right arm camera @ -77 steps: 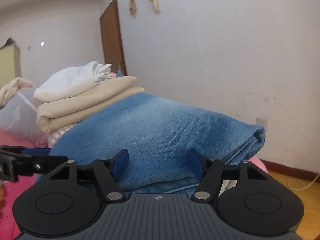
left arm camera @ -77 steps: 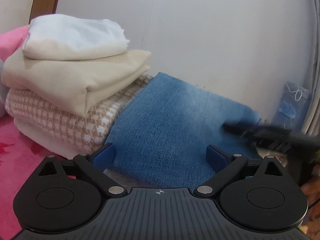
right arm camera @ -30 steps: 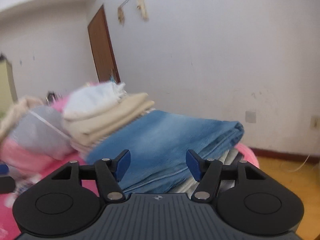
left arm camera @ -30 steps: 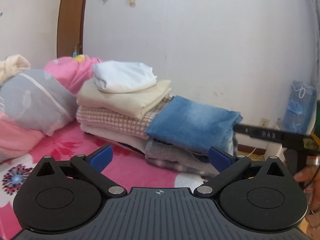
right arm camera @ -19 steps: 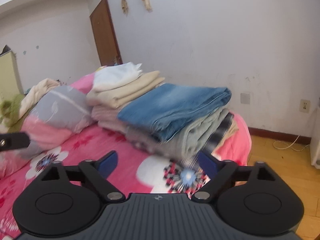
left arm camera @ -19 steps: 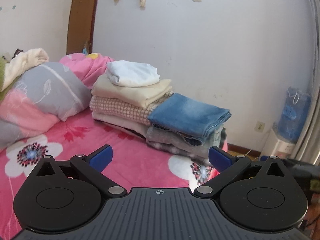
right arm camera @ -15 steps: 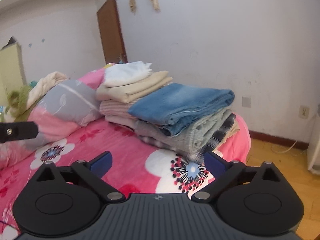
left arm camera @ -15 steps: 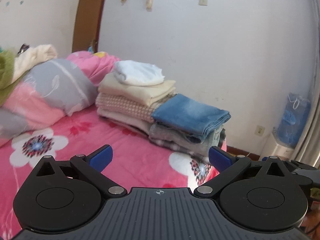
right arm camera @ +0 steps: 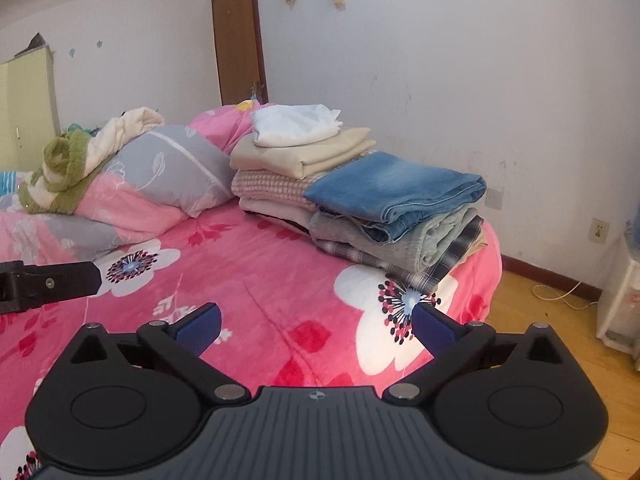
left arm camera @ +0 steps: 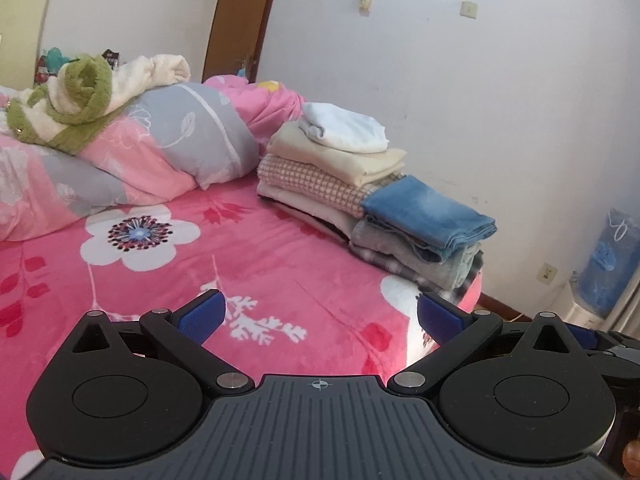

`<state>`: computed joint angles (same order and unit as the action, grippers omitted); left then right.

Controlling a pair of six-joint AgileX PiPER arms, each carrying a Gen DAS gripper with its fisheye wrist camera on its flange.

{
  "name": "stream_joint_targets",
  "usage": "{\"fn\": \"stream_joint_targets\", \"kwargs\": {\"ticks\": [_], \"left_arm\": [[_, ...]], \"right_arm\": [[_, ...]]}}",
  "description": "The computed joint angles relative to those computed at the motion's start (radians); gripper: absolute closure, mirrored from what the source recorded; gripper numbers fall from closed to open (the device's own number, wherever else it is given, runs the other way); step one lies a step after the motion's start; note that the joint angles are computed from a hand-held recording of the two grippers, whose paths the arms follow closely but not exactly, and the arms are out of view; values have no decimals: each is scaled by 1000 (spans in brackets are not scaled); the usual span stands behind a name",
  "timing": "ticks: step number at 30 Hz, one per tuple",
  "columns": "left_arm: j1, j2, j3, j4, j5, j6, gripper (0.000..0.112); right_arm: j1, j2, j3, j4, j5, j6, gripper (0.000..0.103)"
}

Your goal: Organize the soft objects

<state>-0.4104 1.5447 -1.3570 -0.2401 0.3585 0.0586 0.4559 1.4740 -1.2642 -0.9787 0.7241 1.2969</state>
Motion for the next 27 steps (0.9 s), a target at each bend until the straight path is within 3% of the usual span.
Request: {"fn": "stream_joint_targets", "kwargs": {"ticks": [4,9,27], "left_arm": [[-28,-28,24,81,-8,-68,9],[-88,-34,17,345,18,-307,9],[-197,-13,-11,695,127,-596,9]], "right_arm": [[41,-8,-17,1,65,1,0],[75,-27,-17,-17,136,26,0],[108,-5,-45,-33,275,55,0]]}}
